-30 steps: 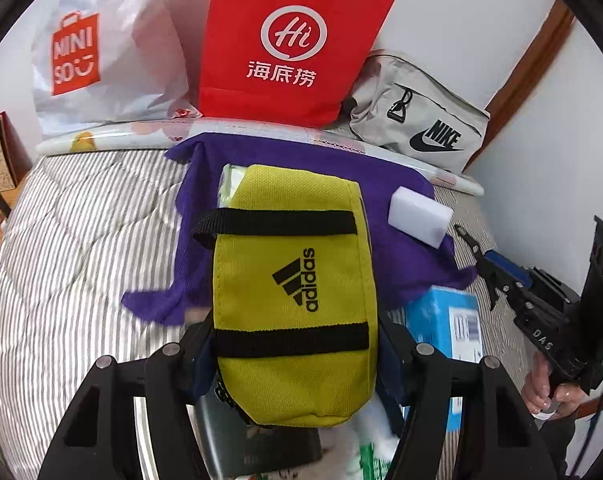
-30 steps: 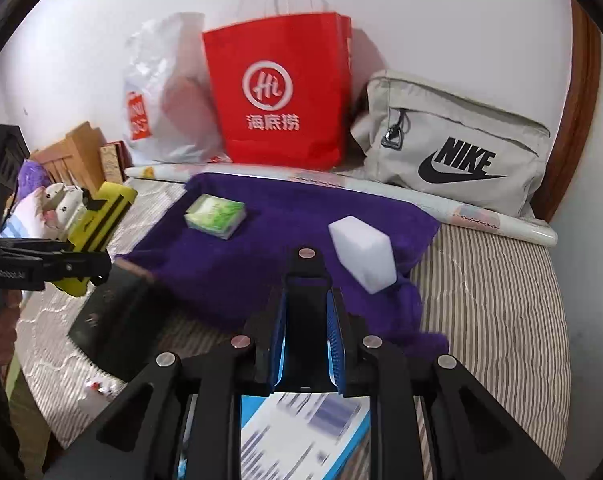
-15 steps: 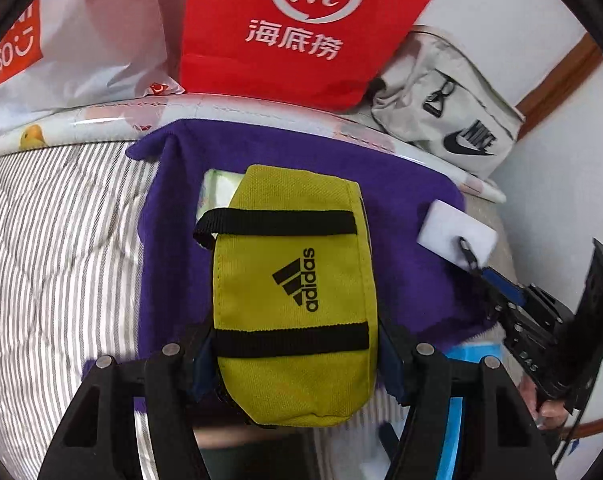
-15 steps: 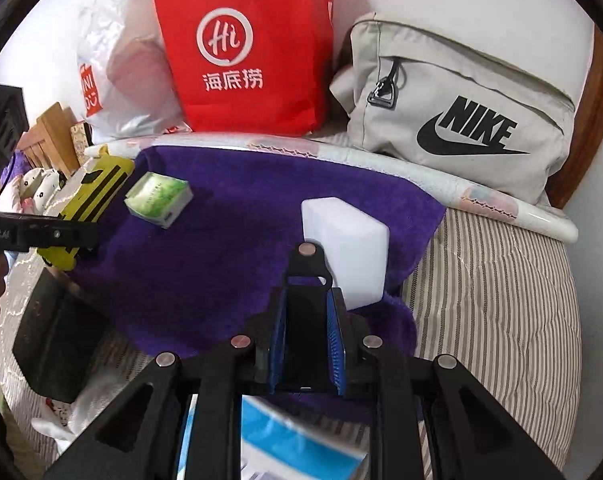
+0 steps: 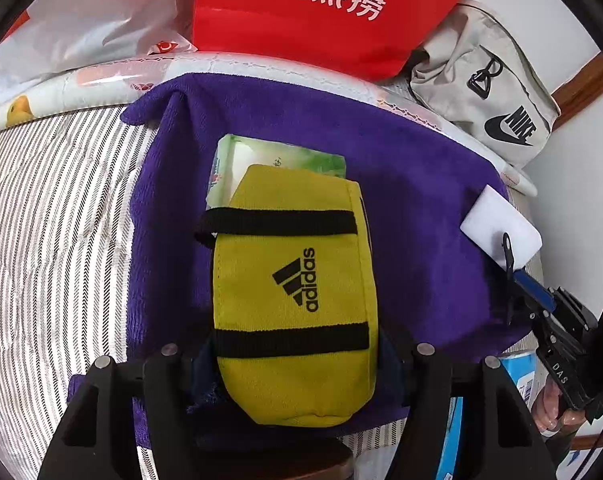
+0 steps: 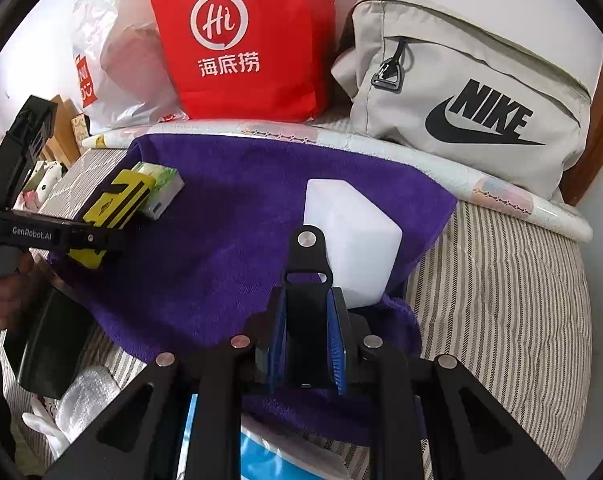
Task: Organize soft objects
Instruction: 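Lower the yellow adidas pouch onto the towel beside the wipes pack, open left tool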
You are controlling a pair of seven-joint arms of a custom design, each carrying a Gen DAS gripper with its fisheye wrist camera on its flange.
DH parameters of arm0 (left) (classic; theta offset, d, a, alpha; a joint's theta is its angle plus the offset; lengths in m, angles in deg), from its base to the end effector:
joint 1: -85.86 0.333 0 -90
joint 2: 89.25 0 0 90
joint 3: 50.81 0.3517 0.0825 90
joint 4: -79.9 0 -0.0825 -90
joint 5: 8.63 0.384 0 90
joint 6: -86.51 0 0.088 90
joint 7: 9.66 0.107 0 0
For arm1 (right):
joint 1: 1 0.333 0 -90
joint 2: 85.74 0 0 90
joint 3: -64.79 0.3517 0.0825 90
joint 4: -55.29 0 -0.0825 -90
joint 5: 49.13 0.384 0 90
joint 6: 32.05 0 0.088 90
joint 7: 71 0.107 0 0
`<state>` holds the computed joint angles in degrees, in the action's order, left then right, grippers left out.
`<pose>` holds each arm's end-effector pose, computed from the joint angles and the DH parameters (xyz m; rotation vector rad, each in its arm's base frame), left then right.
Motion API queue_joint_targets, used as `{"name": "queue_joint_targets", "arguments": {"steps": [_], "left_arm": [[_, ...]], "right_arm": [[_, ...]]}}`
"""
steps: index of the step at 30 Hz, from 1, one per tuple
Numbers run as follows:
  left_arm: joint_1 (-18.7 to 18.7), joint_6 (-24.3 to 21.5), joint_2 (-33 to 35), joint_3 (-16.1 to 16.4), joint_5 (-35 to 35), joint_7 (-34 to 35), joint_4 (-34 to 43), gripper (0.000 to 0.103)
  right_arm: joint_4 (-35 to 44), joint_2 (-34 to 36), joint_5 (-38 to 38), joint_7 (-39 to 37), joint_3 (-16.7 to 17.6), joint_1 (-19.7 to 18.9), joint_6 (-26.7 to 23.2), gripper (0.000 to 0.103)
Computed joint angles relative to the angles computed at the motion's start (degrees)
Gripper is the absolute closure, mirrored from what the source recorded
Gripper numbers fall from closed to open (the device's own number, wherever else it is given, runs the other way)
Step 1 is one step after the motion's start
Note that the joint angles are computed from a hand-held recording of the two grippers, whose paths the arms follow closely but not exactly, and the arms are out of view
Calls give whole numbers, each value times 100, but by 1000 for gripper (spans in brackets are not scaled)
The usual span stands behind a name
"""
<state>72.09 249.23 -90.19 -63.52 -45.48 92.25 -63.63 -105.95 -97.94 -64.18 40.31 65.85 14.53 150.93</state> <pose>0.4496 -0.1890 0.3545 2.0557 -2.2424 0.6834 0.3809 0.1387 0.3659 -2.0092 1.6684 -0.4289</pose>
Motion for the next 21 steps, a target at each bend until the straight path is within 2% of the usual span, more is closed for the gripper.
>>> {"name": "queue_joint_targets", "arguments": {"steps": [4,6,10,11,14,15,16,17,18,19,20,21], "left_arm": [[-1,1,-15,6,6,34,-21,38],[-2,6,-16,11,-65,102,-23,38],[3,-29,0,11,-69,80,12,35],[4,-26,2,11,-99,105,15,35],[2,6,-14,-1,18,5,-14,33],[3,12,-22,-3,108,-74,-24,33],[3,16,-36,-5,177,-144,-37,31],[7,3,-49,-5,284,-264,-44,30],[13,-2,-67,-1,365,-349,-60,30],[21,-27,-87,6,450,-430,-70,29],[27,-34,-120,10,522,-498,-91,29],[31,-7,-158,9,607,-582,-122,29]], "right_arm": [[14,74,68,-71,-119,128,-26,82],[13,102,167,-194,-334,352,-32,82],[31,144,309,-320,-432,450,-70,82],[32,149,286,-269,-296,306,-54,82],[31,132,291,-259,-224,253,-11,82],[20,119,204,-176,7,15,34,81],[13,115,167,-144,39,-23,67,81],[14,120,205,-184,-118,140,72,80],[14,121,300,-261,-416,452,55,79],[4,110,434,-374,-754,810,50,74],[-11,83,542,-466,-954,1031,37,69],[-32,47,593,-483,-954,1052,30,69]]}}
